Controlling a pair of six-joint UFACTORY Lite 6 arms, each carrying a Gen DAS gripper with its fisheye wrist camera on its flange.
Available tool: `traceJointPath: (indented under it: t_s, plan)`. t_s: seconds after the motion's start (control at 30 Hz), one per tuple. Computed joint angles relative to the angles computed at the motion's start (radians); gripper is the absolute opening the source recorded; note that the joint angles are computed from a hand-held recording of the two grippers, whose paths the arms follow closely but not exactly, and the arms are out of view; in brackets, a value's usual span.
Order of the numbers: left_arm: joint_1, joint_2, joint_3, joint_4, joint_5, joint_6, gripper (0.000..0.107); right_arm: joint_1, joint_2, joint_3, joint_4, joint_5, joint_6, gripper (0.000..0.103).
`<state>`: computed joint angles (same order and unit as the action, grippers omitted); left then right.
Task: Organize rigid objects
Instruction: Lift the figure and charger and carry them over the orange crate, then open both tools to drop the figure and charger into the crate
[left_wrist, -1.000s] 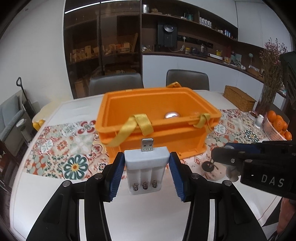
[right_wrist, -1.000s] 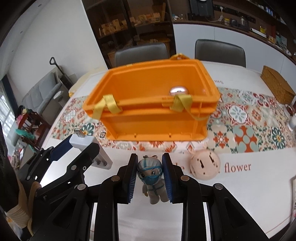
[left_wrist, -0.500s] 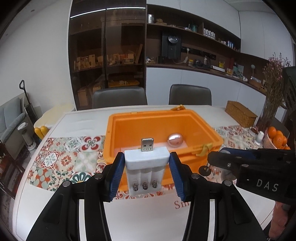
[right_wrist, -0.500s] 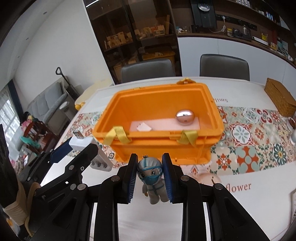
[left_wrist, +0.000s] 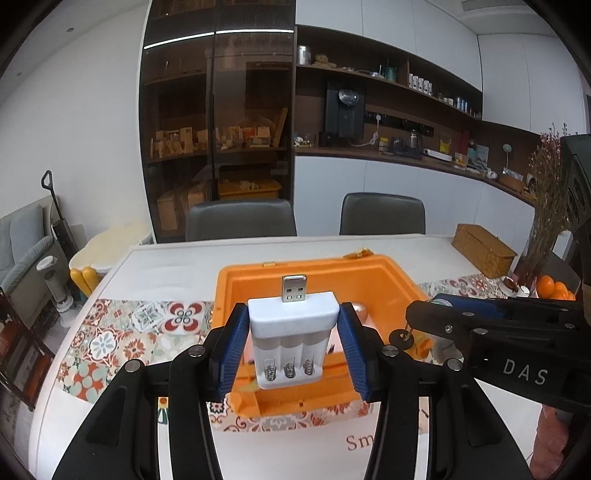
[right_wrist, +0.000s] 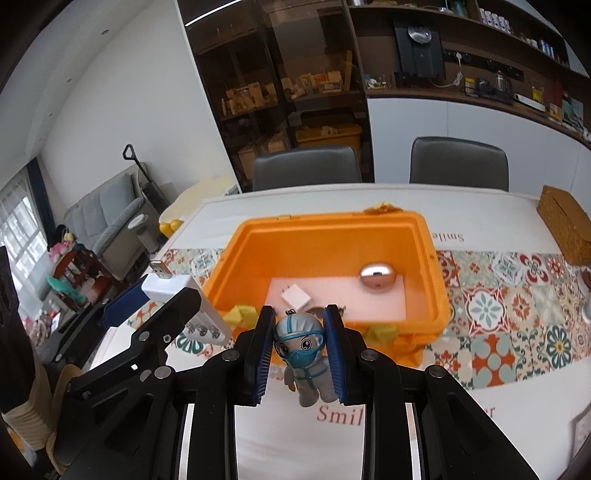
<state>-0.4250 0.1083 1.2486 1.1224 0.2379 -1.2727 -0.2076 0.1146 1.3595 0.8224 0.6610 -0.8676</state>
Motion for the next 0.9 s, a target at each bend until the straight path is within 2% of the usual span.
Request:
traceJointPath:
  t_s: [0.23, 0.5, 0.57, 0.73, 0.9]
  plan:
    - [0.016, 0.065, 0.094, -0.036, 0.001, 0.055, 0.049, 0.004, 0.082, 0.111, 0.009, 0.007, -0.002, 0.028]
    - [0.051, 0.213, 0.305, -0.38, 0.032, 0.413, 0.049, 0.021, 0.243, 0.318, -0.06, 0.05, 0.101, 0.028]
    - [0.062, 0.259, 0.368, -0.503, 0.044, 0.539, 0.049, 0.027, 0.296, 0.391, -0.092, 0.068, 0.136, 0.028]
    - [0.073, 0.367, 0.517, -0.652, 0.1, 0.698, 0.049, 0.048, 0.442, 0.595, -0.202, 0.127, 0.258, 0.028]
    - [0.091, 0.535, 0.752, -0.816, 0.218, 0.864, 0.049, 0.069, 0.661, 0.913, -0.328, 0.25, 0.412, 0.028]
